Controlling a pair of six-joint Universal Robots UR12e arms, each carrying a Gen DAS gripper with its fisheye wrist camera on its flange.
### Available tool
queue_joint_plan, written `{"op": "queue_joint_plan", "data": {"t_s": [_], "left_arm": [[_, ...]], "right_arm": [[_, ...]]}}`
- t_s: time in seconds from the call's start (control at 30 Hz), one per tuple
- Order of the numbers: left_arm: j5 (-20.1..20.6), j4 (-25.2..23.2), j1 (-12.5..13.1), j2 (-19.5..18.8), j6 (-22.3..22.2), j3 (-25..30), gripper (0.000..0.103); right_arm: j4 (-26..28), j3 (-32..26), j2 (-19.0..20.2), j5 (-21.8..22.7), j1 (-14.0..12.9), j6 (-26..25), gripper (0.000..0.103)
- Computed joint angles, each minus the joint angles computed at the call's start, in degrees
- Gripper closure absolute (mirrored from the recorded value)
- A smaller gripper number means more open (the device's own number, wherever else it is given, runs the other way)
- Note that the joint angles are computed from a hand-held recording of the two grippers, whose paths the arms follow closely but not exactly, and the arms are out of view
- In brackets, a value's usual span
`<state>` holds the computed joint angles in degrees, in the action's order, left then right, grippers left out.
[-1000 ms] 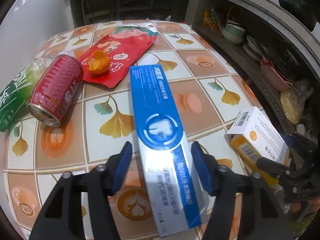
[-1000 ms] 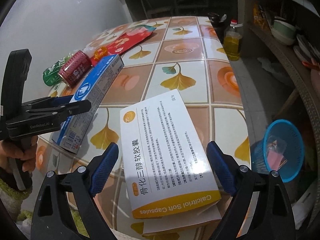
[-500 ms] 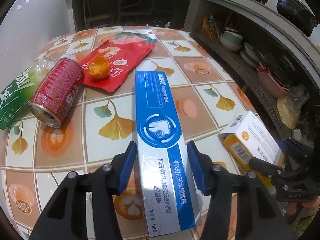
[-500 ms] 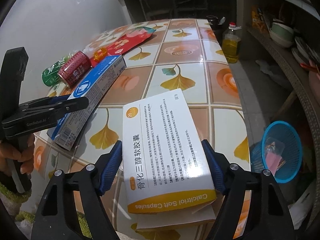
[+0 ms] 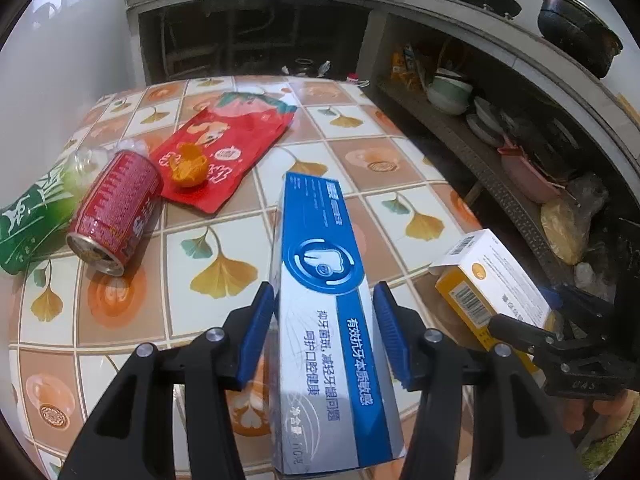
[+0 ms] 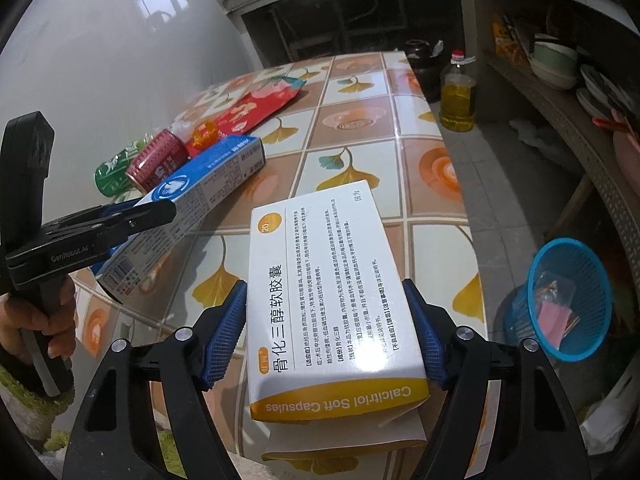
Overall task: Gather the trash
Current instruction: 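Lift the toothpaste box and medicine box and carry them toward the wastebasket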
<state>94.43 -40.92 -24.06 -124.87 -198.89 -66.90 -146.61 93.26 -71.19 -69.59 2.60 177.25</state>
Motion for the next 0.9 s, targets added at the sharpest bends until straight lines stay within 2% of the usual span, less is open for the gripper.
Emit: {"op": "queue_joint_plan", "data": {"t_s": [0.3, 0.57, 0.67, 0.9], "left_arm": [[-1.8, 1.5, -0.4, -0.2, 0.5, 0.9, 0.054], [-2.8, 1.1, -0.8, -0.5, 1.5, 1.7, 0.054], [-5.3, -1.5, -0.6, -0.7, 1.9, 2.3, 0.054], [-10.5, -11.4, 0.2, -1.7, 2.9, 4.9, 0.054]], "right_arm": [[-2.0, 1.1, -0.8, 2.9, -1.3, 2.2, 0.032], [-2.9, 1.8, -1.4, 3.3, -2.0, 2.7, 0.032], [-2.7, 2.2, -1.6, 3.5, -2.2, 2.5, 0.032], [-2.1, 2.0, -1.2, 3.9, -2.4, 2.7, 0.032]]}}
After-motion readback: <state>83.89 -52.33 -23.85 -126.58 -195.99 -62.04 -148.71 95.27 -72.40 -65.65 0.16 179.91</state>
